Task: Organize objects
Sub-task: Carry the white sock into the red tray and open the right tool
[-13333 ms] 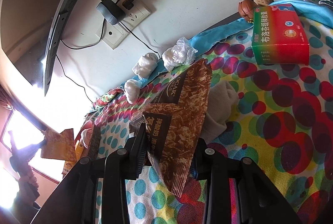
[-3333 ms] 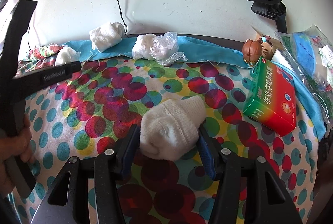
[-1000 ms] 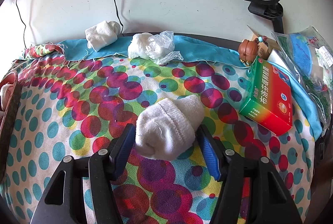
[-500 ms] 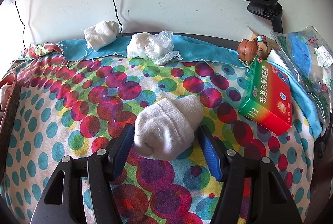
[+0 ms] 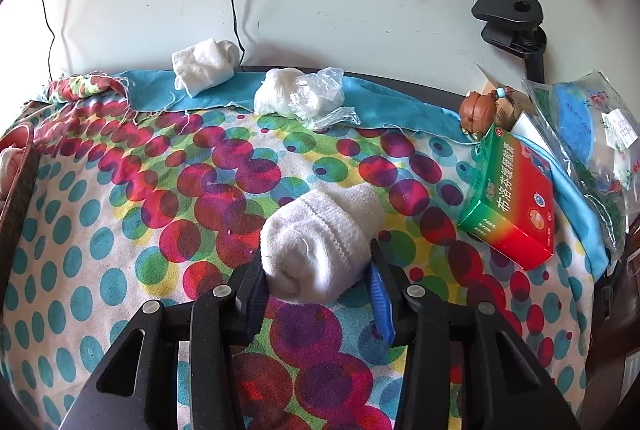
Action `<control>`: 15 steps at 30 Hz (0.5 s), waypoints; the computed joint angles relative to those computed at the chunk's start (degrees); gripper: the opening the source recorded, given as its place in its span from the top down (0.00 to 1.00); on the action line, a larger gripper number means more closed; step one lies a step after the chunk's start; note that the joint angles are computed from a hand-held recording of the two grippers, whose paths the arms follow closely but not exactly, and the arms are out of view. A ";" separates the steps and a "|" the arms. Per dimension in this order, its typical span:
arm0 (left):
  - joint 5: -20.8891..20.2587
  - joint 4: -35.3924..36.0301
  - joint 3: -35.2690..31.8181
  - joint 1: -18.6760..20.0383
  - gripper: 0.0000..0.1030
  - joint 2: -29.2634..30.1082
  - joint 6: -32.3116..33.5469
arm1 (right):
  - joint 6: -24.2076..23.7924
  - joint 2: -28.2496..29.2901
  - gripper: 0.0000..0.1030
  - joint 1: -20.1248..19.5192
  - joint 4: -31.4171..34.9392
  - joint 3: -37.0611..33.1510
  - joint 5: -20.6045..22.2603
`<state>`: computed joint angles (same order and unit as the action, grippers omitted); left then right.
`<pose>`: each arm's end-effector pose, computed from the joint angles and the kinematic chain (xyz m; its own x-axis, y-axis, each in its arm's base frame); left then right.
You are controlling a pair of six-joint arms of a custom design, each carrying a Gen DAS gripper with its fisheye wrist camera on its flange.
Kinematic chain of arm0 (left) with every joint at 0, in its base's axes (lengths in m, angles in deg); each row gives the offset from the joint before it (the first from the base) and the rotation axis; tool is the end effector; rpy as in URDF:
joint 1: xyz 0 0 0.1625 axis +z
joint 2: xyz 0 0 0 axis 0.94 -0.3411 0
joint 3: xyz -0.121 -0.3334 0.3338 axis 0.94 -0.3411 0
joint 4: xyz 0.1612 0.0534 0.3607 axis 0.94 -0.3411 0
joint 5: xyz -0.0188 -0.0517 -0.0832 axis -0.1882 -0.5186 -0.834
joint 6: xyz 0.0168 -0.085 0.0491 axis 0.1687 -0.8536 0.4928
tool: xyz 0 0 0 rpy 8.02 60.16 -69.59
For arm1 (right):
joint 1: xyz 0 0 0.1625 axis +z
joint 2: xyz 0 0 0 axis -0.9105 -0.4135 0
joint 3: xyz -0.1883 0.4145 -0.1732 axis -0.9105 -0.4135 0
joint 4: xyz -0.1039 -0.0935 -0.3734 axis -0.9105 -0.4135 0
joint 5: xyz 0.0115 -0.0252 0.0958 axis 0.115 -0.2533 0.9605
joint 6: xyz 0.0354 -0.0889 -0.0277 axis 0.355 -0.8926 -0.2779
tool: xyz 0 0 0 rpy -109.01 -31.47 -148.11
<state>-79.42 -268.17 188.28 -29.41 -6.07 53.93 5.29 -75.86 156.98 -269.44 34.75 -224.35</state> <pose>-0.2371 -0.5053 0.1923 -0.6914 -0.2393 -0.6817 0.4995 0.5233 -0.6904 0.0753 -0.6029 0.2986 -0.6157 0.2819 0.7358 -0.3272 0.7580 -0.5642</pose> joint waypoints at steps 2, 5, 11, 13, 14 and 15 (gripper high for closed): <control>1.25 -4.13 -0.25 -0.24 0.40 0.67 2.76 | -0.02 -0.27 0.61 -0.11 -0.19 0.17 0.34; 3.83 -12.37 -1.18 -0.20 0.39 2.23 9.69 | 0.04 -0.50 0.61 -0.36 -1.10 0.23 -0.89; 3.53 -7.86 -0.47 1.66 0.39 -0.68 2.19 | 3.00 -2.61 0.61 0.06 -0.47 3.04 1.83; 2.50 -7.09 -0.11 2.11 0.39 -1.48 -0.40 | 3.40 -3.60 0.61 1.30 0.08 4.32 3.72; 2.18 -6.30 0.05 2.32 0.39 -1.80 -1.07 | 3.35 -4.17 0.61 2.03 0.97 4.67 5.27; 2.89 -4.95 0.06 2.36 0.39 -1.93 -2.43 | 3.13 -4.52 0.61 2.86 1.58 4.94 6.64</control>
<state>-76.53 -273.12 188.34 -27.05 -8.00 51.50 8.43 -80.37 159.84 -267.86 39.69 -217.71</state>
